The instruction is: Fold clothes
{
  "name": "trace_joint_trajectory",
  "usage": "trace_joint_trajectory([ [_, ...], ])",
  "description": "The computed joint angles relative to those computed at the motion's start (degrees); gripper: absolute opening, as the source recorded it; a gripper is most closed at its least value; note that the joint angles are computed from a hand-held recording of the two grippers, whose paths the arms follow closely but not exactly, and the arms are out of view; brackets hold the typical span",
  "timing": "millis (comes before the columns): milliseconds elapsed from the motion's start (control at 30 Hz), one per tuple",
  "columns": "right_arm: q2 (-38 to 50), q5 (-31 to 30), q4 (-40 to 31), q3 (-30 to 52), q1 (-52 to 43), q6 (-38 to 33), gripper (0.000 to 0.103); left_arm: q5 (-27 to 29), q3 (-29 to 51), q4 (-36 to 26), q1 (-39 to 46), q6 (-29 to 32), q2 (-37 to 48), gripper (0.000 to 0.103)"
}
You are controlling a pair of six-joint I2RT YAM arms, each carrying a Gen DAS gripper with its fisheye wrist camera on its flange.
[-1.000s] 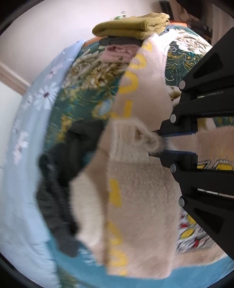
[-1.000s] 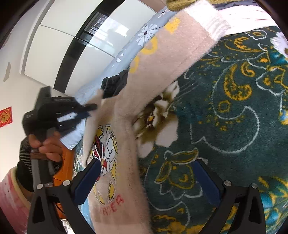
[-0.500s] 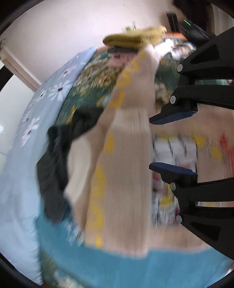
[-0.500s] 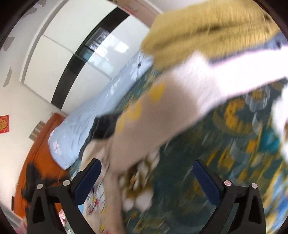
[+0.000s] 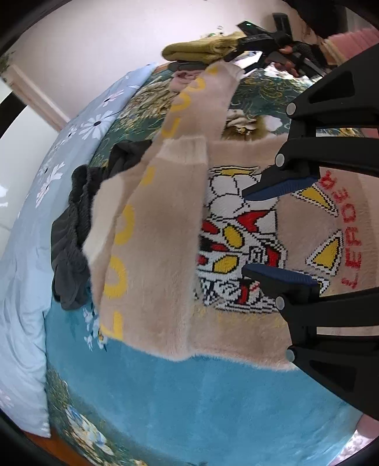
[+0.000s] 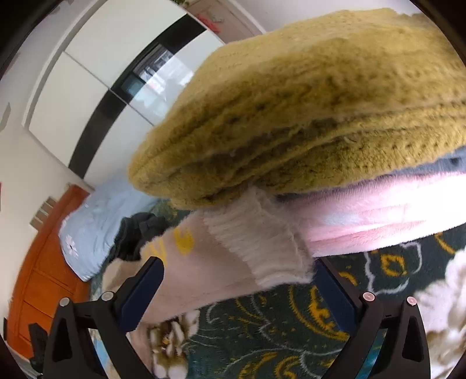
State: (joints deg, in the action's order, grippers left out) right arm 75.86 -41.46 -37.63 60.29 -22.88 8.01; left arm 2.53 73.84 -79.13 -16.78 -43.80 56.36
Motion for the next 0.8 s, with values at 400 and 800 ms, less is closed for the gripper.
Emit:
trace_joint_trajectory([
  [400, 4.9, -3.3, -4.6, 2.6, -1.6, -0.7, 0.064, 0.5, -1.3, -0.3, -2.5, -3.7, -1.3, 0.046],
  [800, -2.7, -4.1, -15.6, 7.9, -4.2, -1.5, 0.010, 2.8, -2.7, -0.1, -2.2, -6.5, -5.8, 0.046],
])
